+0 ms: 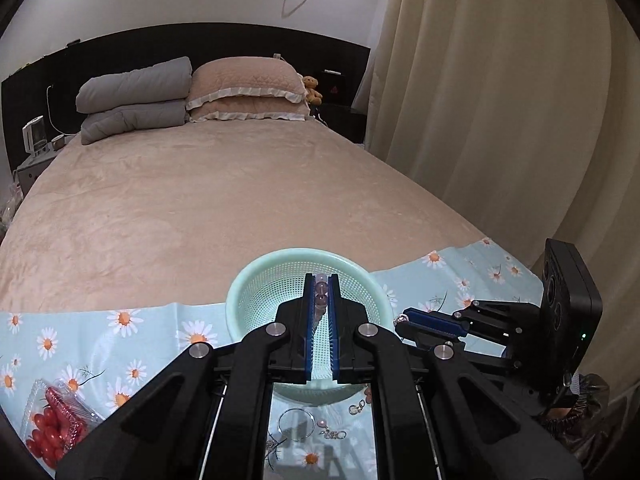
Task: Organize jewelry
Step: 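Carry necklace and charm over the green basket and open both tools to drop them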
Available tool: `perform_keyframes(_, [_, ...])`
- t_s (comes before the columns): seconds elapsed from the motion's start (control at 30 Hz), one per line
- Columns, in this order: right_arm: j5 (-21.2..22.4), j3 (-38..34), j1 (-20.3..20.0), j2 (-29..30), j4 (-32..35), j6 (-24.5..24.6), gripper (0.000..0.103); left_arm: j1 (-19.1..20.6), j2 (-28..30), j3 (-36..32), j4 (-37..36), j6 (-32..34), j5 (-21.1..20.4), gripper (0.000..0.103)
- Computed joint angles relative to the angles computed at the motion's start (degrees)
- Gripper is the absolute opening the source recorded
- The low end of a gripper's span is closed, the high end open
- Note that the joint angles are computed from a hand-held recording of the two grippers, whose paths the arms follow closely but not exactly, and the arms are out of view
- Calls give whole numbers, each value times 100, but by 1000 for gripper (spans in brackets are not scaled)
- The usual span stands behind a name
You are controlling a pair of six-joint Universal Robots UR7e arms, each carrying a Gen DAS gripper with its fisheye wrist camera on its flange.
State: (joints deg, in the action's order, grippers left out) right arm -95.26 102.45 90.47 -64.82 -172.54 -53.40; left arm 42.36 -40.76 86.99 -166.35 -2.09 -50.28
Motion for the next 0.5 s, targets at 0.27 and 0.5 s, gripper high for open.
perform_keyframes(0.27, [-66,-126,-79,144,47,33,10,201,228,-174,301,-262,-250,6])
perform_keyframes(0.5, [-275,-175,-68,275,-99,78,29,227,188,-78,382,-458,10,21])
